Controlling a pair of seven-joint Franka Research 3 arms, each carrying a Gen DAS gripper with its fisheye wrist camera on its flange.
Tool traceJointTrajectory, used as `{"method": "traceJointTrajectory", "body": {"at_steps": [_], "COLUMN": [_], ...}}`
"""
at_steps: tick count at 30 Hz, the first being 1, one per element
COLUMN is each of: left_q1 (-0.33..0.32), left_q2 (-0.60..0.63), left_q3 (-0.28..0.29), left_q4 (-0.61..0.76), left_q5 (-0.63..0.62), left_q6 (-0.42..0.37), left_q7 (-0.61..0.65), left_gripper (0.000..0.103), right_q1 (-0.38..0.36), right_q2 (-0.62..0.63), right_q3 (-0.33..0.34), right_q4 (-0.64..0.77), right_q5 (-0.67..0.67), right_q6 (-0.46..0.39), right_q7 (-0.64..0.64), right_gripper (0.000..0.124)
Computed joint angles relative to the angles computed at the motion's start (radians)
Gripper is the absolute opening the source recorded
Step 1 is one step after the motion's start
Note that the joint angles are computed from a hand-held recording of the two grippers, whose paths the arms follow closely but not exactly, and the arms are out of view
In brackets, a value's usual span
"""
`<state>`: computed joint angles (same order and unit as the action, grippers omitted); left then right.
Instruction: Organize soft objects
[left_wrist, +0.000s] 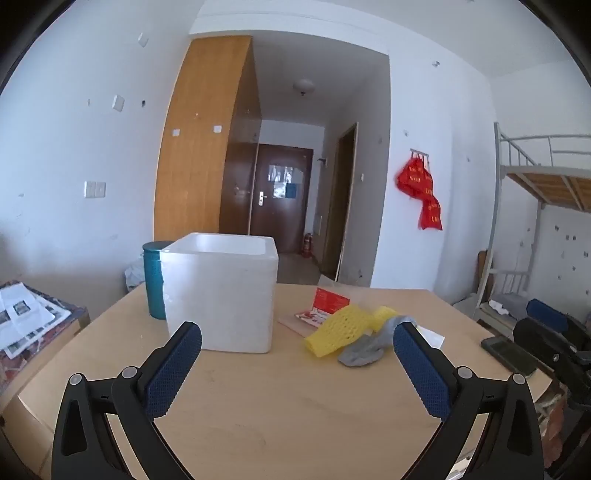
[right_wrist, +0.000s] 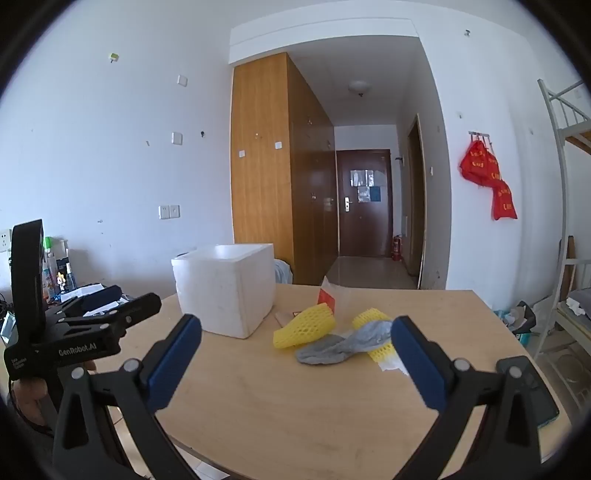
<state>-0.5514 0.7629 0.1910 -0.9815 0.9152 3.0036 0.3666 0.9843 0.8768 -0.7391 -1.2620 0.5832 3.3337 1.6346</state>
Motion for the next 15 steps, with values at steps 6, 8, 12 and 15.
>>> {"method": "traceJointTrajectory", "body": {"at_steps": [6,8,12,15], "left_q1": [-0.041,-0.026,-0.044,-0.03], "left_q2": [-0.003,-0.002,-0.002,-0.005], "left_q3": [0.057,0.033,0.057,0.031], "left_q4": [0.003,0.006,0.014,0.012], "left_q5": [0.089,0.091,0.15,0.152], "left_q6": [-0.017,-0.01,-0.029,-0.025], "left_q7": [-0.063,-0.05,-0.089,-0.083], "left_gripper": [0.103,0.103,0.103,0.103], "right_q1": [-0.019,-0.003,-0.001,0.001], "right_q2": [0.004,-0.007,-0.008,-0.007], "right_q3": [0.016,0.007,0.004,0.0], "right_q4": [0.016,-0.002,-0.004,-0.006], "right_q5": [-0.009,-0.003,-0.002,-0.002], "right_q6": [0.0,0.001,-0.002,-0.003], "right_q7": [0.002,-0.002,-0.001,0.002], "right_gripper": [0.103,0.103,0.103,0.103]}}
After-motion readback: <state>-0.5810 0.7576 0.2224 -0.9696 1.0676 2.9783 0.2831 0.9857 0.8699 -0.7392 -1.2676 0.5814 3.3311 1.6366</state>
